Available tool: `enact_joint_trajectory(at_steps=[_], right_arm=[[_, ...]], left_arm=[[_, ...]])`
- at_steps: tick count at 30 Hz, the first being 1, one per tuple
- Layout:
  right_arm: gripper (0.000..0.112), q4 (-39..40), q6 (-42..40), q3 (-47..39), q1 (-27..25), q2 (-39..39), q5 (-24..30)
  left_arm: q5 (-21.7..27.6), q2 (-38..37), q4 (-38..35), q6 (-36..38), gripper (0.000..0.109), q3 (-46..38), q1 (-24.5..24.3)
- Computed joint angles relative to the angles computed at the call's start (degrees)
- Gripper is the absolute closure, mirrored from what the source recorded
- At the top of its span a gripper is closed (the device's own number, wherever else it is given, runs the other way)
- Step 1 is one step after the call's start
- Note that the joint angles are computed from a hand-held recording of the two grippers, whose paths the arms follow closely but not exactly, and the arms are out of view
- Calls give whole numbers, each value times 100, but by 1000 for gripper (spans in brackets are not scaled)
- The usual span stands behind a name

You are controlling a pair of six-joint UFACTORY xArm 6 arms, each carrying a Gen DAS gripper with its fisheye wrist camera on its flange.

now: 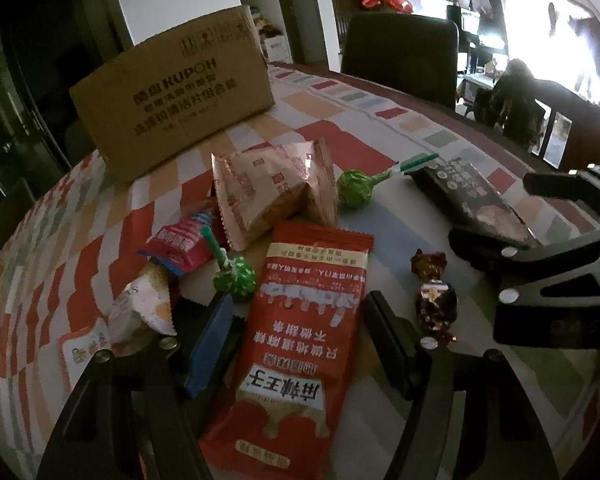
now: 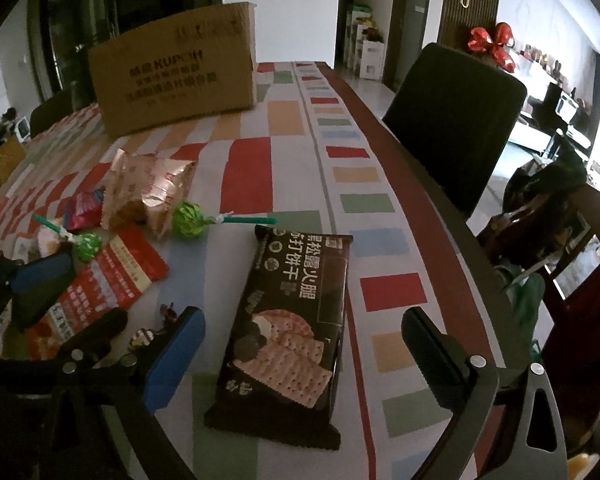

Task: Organize snacks
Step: 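Grasp the red wafer packet with the left tool while the right tool grasps the dark biscuit packet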

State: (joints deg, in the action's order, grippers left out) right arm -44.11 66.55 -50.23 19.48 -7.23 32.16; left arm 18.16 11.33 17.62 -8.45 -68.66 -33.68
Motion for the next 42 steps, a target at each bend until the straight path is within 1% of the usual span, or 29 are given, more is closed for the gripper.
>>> enact_joint_trajectory(at_steps=[5,8,9,11,12,13,15,17,18,20,22,30,35,42], right_arm=[[17,186,-104,-51,-57,132,-99],[20,402,-248,-111,-103,215,-106],[20,438,-274,-105,-115,218,-121],[22,438,-265,-131,-104,225,-63],[23,445,-269,-128,-106,221,-63],[25,440,-255,-133,-95,217,-37],[30,457,-287,-141,-98,216,-43],[41,461,-353,-144,-103,217,-87],[43,476,-399,-150,-108,220,-112],[55,555,-528,-149,-104,211,-157],[60,636,-658,-165,-86,210,-149],[61,984,-945,-51,-84,60,-195],[61,874,-859,108,-16,-208,-209],[61,615,-670,259,127,-611,-223]], left_arm=[[31,127,-444,333,40,-145,0],[139,203,-929,609,41,-265,-3],[201,236,-1232,775,41,-319,-3],[304,264,-1629,970,46,-383,1],[357,275,-1912,1113,46,-409,2],[377,277,-1984,1114,46,-415,3],[387,262,-1947,1036,47,-403,-5],[399,249,-1914,974,50,-395,-15],[394,241,-1870,917,51,-384,-20],[396,240,-1813,850,52,-386,-24],[418,228,-1757,741,54,-385,-28],[448,-45,-1562,411,57,-153,-61],[422,-323,-1460,195,58,66,-88],[388,-840,-1115,-276,58,415,-85]])
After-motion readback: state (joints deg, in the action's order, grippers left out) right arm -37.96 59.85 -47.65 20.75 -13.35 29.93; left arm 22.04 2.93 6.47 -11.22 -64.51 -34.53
